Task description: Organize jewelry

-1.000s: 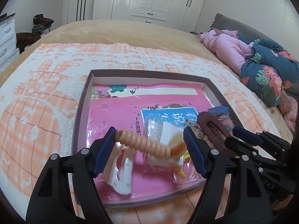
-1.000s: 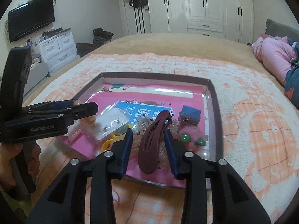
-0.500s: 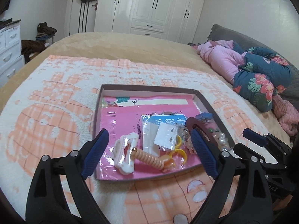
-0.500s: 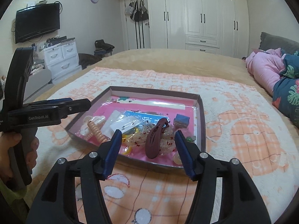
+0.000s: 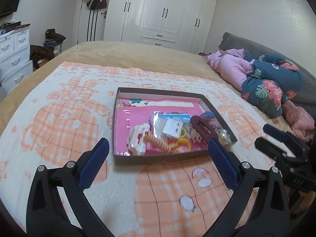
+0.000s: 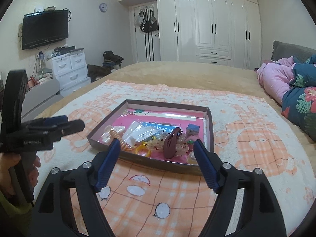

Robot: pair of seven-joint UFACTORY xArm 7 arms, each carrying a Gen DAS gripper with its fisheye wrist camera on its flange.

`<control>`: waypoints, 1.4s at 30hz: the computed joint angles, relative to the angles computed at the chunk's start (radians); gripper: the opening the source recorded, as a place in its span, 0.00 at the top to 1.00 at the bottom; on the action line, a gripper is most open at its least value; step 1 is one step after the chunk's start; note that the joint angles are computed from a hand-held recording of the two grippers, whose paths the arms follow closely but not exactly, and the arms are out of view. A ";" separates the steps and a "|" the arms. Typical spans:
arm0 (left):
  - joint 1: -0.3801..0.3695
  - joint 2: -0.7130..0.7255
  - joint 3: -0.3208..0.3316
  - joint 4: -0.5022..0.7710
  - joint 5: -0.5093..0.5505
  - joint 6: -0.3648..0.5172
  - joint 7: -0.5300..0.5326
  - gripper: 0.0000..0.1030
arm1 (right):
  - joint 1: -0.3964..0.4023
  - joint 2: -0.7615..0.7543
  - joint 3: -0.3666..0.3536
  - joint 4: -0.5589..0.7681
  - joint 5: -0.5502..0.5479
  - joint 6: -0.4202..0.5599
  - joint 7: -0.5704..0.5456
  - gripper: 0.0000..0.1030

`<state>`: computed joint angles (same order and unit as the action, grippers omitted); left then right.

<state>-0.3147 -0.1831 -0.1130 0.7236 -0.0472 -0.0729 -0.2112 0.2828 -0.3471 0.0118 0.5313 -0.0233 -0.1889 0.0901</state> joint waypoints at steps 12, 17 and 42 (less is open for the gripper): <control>0.039 -0.147 -0.053 -0.165 0.026 -0.051 -0.033 0.11 | -0.103 -0.146 0.123 -0.113 0.022 -0.008 0.051 0.11; 0.079 -0.194 -0.100 -0.219 0.039 -0.096 -0.058 0.11 | -0.155 -0.195 0.186 -0.161 0.025 -0.008 0.080 0.08; 0.385 -0.359 -0.505 -0.371 0.062 -0.159 -0.222 0.11 | -0.276 -0.361 0.372 -0.371 0.050 -0.151 0.198 0.06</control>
